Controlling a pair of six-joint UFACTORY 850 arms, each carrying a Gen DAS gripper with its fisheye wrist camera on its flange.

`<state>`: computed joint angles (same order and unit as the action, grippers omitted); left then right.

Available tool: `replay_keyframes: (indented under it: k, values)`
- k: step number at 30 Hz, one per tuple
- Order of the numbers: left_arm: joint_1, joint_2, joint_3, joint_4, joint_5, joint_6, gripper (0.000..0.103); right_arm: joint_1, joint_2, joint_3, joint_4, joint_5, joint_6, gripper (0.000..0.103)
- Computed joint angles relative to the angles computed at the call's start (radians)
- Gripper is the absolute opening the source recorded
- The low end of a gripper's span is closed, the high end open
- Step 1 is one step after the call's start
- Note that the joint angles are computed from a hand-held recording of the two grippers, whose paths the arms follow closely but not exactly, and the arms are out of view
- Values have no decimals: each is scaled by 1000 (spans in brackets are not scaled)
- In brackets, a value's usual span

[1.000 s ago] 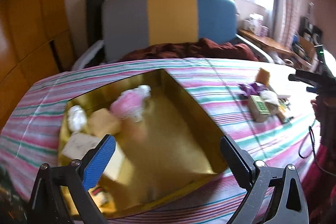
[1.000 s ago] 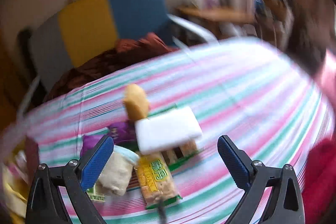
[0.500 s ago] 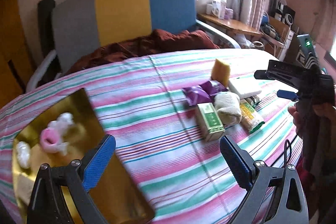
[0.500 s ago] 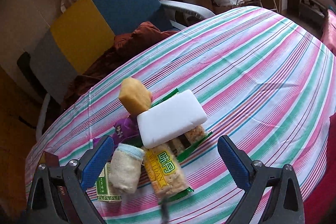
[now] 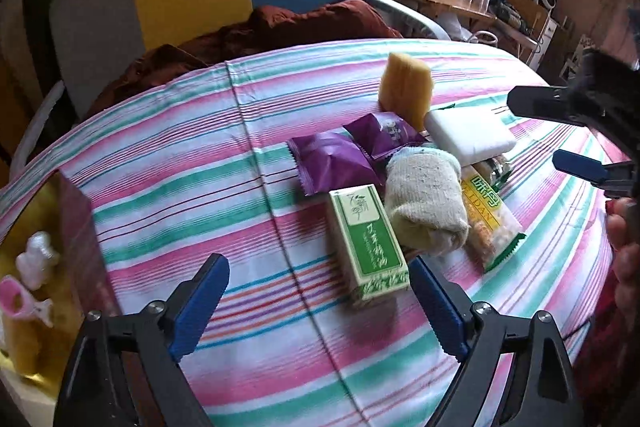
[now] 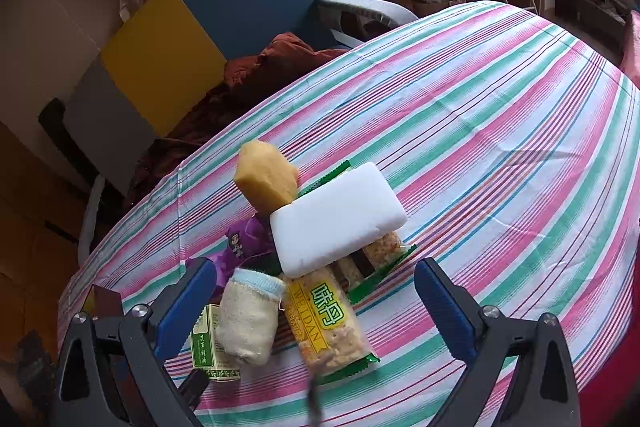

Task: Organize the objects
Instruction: 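Grasp the green box with the left gripper, then grasp the purple snack bag with the right gripper while the left gripper lifts the green box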

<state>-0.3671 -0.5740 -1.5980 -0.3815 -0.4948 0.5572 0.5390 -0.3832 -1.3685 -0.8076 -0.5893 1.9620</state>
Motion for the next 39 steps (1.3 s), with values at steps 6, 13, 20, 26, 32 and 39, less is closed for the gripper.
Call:
replay_keyframes:
  k: [6,13,20,26,32,39]
  values:
    - [-23,-69,-67,150,9,-146,59,-5,-6,-5,28,16,-37,101]
    - [-2,-54,-14,75,75,-69,40,-10,-14,-12,55,15,-69,101]
    - [6,-9,50,36,88,-30,35,-9,-41,-47,120,-11,-162,95]
    - [9,52,155,-72,153,112,33,-11,-56,-64,165,-36,-209,87]
    - [7,92,231,-213,226,290,32,10,-58,-78,72,12,-227,75]
    - [34,88,227,-400,176,445,33,28,-226,-344,266,-74,-835,73]
